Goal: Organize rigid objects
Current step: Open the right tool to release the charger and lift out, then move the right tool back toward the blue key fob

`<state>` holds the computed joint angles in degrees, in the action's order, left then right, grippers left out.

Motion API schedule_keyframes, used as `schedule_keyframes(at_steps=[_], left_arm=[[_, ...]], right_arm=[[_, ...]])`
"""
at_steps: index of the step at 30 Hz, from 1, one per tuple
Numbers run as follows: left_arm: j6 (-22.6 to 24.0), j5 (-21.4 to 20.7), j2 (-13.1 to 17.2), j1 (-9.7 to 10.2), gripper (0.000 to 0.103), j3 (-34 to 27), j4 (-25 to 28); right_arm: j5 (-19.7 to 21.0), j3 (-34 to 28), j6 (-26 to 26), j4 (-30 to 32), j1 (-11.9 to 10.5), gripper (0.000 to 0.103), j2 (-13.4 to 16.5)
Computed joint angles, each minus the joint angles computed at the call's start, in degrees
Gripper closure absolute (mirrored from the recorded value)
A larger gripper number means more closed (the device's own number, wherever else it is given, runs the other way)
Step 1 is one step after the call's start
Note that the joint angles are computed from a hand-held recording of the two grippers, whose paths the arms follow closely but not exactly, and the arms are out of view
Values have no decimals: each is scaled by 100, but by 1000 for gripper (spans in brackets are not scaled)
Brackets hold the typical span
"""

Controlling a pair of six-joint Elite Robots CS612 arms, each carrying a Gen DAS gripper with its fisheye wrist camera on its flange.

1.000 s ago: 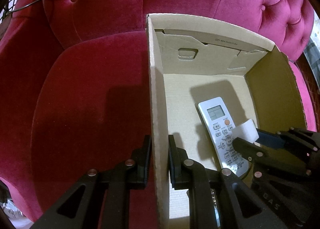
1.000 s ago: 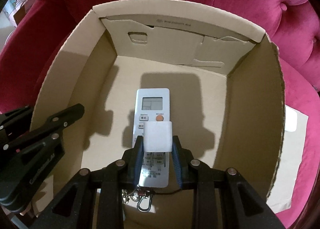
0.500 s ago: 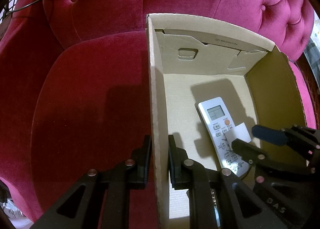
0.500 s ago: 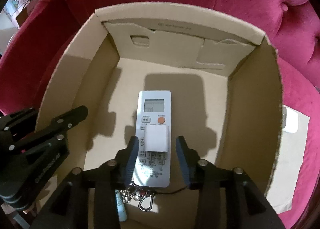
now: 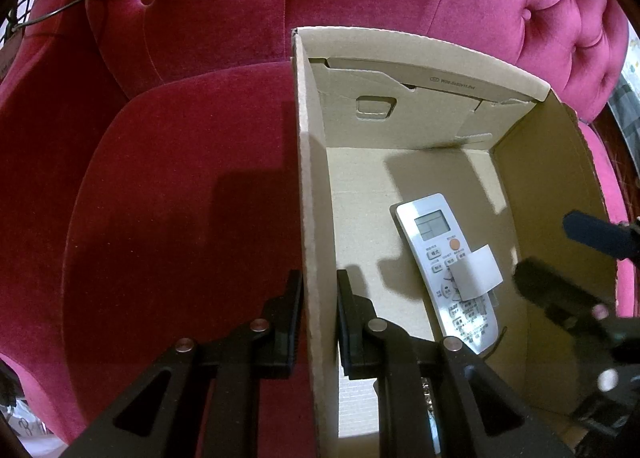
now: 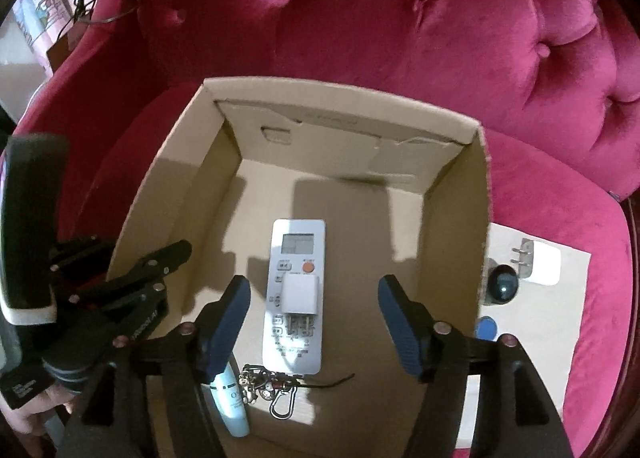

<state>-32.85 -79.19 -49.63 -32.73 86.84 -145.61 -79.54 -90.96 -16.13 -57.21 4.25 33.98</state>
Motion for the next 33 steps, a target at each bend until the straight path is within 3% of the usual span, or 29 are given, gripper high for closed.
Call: schedule_keyframes(at_steps=[13,25,33], left_arm=[[11,3,4,-4,87,-14,15],[4,-5,3,-3,87,-14,17],[21,-9,-2,2,87,-15,19]], right_arm=[[99,-161,127,23,-214,4,-134],[-81,-206,90,-150,-497,1,-192],[-328,-248,-73,-176,-625,1,-73]])
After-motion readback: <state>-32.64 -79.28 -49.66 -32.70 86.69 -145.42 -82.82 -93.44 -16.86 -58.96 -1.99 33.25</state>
